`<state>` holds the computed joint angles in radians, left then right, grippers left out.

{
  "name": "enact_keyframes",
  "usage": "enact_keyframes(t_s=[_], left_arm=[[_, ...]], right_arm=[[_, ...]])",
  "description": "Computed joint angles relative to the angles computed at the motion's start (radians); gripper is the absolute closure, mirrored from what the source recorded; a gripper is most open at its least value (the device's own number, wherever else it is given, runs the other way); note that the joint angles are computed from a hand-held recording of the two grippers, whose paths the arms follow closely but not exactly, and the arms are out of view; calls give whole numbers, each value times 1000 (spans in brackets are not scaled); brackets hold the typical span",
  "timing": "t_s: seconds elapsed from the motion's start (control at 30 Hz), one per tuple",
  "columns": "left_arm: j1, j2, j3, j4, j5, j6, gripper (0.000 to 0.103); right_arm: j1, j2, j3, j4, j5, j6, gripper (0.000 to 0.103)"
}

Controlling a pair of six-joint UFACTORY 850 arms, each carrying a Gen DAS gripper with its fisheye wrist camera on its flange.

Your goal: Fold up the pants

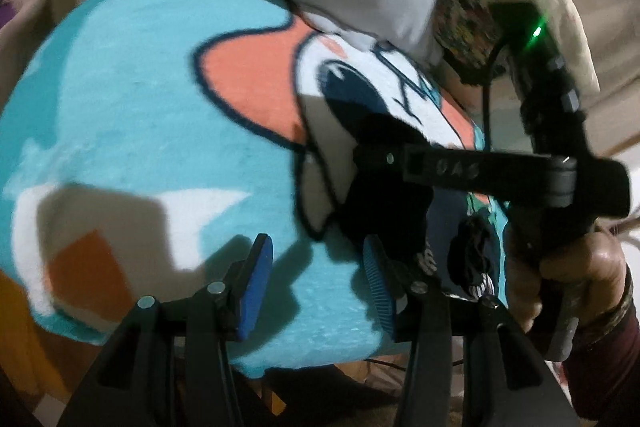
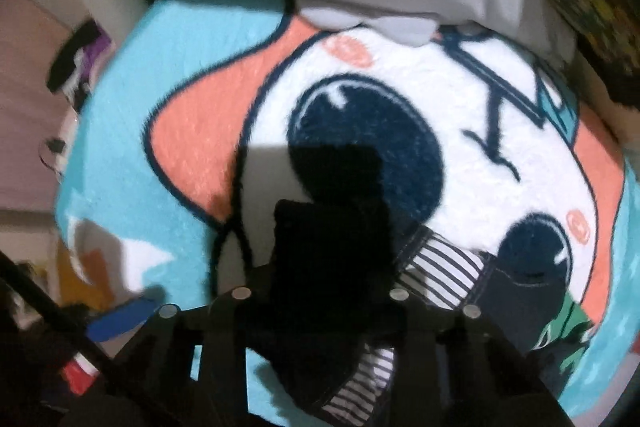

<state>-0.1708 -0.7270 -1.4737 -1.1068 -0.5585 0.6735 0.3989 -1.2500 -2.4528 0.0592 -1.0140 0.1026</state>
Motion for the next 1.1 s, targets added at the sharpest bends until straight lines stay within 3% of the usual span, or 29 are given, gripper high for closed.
enact_keyframes(t_s=[0.1, 0.33, 0.37, 0.4, 0.43, 0.77, 1.1], left_arm=[[-19, -25, -35, 3, -29, 34, 49], [-58, -61, -98, -10, -29, 108, 49], [-61, -69, -112, -5, -40, 102, 52], [-63, -77, -127, -8, -59, 102, 68], [-64, -85, -142, -2, -80, 96, 77], [-111, -64, -201, 33, -136, 125, 79], [-234, -155, -422, 186, -246, 87, 79]], right_arm=[[-18, 96, 160, 74, 105, -33, 73], [-71, 200, 312, 276, 189, -136, 73], [-76, 211, 326, 303, 198, -144, 73], [-81, 221, 342, 323, 207, -154, 73], [-78, 223, 341, 334, 214, -149, 73], [-146, 414, 612, 569, 365, -316, 73], [-286, 653, 984, 963, 510, -623, 73]])
